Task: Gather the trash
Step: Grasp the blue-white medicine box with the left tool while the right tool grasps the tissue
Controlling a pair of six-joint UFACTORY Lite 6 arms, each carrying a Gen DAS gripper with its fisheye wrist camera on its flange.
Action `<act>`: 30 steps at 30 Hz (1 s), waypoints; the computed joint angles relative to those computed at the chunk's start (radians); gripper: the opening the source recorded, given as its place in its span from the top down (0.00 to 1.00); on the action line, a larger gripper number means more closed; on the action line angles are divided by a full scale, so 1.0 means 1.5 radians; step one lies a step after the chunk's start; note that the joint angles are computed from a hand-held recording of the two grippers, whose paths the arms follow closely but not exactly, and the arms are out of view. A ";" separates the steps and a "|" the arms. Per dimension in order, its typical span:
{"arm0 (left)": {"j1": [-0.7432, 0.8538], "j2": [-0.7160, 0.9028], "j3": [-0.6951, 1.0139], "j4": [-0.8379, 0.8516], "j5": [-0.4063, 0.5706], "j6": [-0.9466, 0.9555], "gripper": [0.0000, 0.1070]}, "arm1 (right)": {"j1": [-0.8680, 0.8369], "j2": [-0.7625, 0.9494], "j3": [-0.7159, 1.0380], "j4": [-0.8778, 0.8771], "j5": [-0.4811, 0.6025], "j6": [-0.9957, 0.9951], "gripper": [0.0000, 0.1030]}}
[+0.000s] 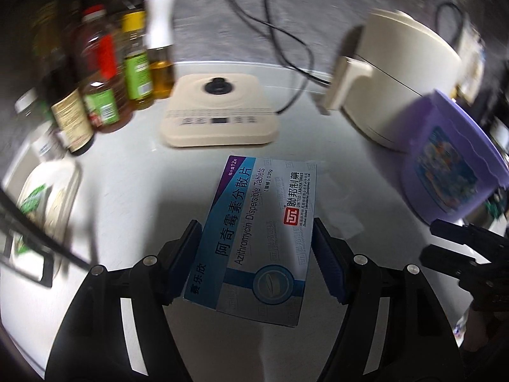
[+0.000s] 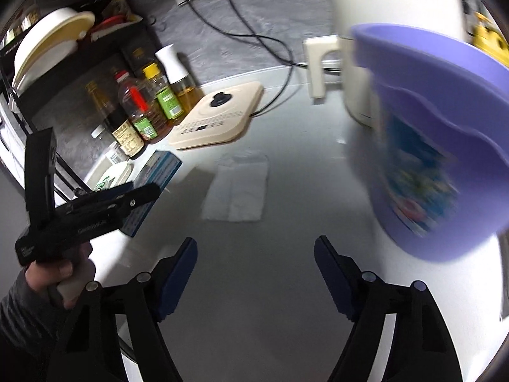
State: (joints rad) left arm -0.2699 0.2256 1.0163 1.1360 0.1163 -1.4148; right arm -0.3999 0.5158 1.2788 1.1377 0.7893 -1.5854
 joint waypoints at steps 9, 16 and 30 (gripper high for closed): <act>0.043 -0.045 -0.081 0.314 0.017 -0.426 0.35 | 0.129 0.085 0.120 -0.033 -0.053 0.039 0.37; 0.061 -0.038 -0.109 0.436 0.028 -0.608 0.35 | 0.190 0.160 0.210 -0.077 -0.073 0.079 0.41; 0.054 -0.011 -0.107 0.555 0.059 -0.767 0.35 | 0.219 0.250 0.278 -0.113 -0.147 0.055 0.89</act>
